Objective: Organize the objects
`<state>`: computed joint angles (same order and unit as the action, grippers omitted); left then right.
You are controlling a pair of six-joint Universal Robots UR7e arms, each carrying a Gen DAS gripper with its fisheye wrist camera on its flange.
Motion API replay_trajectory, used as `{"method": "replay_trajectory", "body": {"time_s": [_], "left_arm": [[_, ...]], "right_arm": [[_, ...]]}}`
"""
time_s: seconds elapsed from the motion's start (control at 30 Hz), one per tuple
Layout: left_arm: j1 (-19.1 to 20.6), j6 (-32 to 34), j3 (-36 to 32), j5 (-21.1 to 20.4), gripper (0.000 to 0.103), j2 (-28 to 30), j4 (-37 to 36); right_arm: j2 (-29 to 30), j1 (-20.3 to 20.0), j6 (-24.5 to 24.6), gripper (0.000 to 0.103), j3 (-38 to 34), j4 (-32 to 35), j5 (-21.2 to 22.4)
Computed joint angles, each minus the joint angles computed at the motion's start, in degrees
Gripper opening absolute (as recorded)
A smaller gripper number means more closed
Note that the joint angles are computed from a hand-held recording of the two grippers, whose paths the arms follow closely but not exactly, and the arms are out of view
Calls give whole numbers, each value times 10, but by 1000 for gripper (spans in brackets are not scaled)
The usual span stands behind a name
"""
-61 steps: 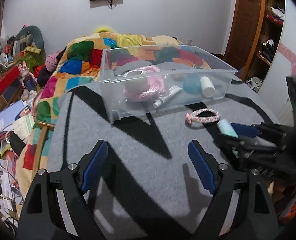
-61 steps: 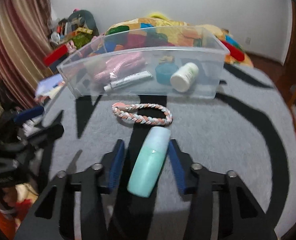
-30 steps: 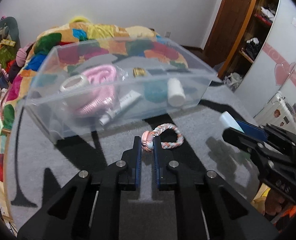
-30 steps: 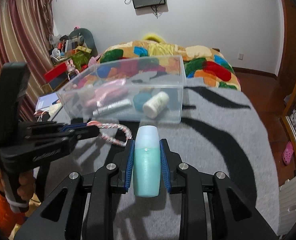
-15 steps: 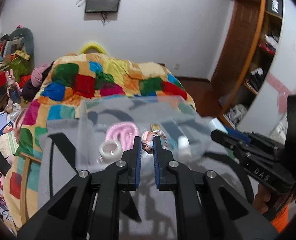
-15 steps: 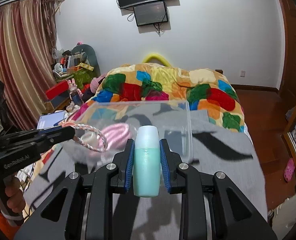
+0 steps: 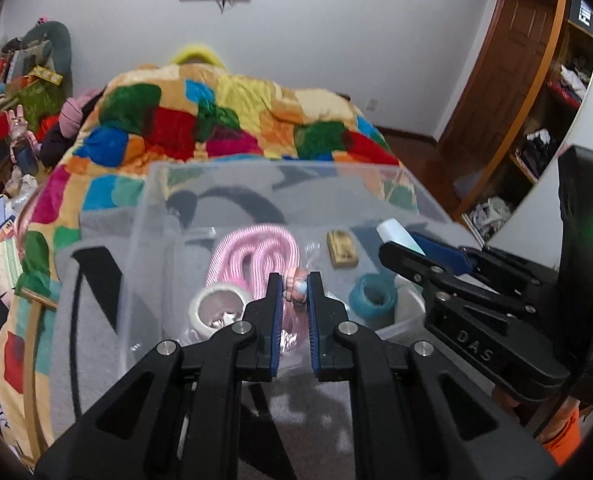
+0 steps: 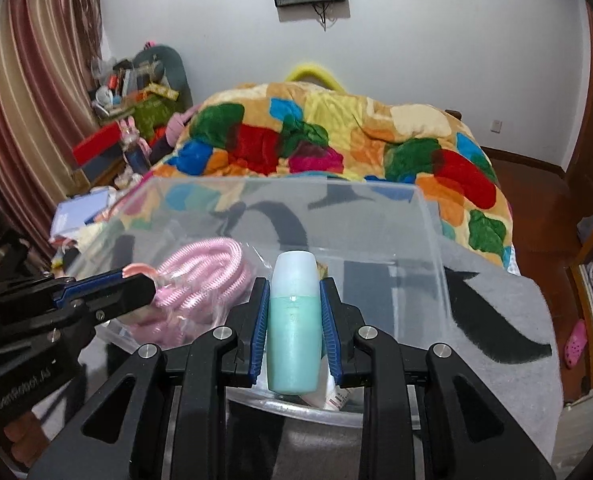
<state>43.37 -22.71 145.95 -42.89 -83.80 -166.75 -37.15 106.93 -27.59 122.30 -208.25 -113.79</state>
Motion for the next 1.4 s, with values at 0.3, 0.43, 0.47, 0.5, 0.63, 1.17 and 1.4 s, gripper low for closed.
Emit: {"method": "replay_trajectory", "body": {"time_s": [0.3, 0.43, 0.47, 0.5, 0.63, 1.17, 1.4], "left_arm": [[-29, -10, 16, 2, 34, -40, 23], [-67, -27, 33, 27, 45, -86, 60], [-83, -38, 41, 40, 51, -103, 77], [-95, -45, 47, 50, 57, -117, 90], [-163, -106, 79, 96, 67, -197, 185], [-327, -367, 138, 132, 97, -395, 543], [-307, -342, 157, 110, 97, -353, 451]], "right_arm": [[-24, 8, -8, 47, 34, -11, 11], [-50, 17, -13, 48, 66, -31, 29], [-58, 18, -13, 49, 74, -35, 36], [-66, 21, -14, 52, 84, -41, 42], [-83, 31, -23, 64, 121, -89, 60], [-31, 19, -42, 98, 230, -326, 83], [-5, -1, -50, 98, 236, -345, 82]]}}
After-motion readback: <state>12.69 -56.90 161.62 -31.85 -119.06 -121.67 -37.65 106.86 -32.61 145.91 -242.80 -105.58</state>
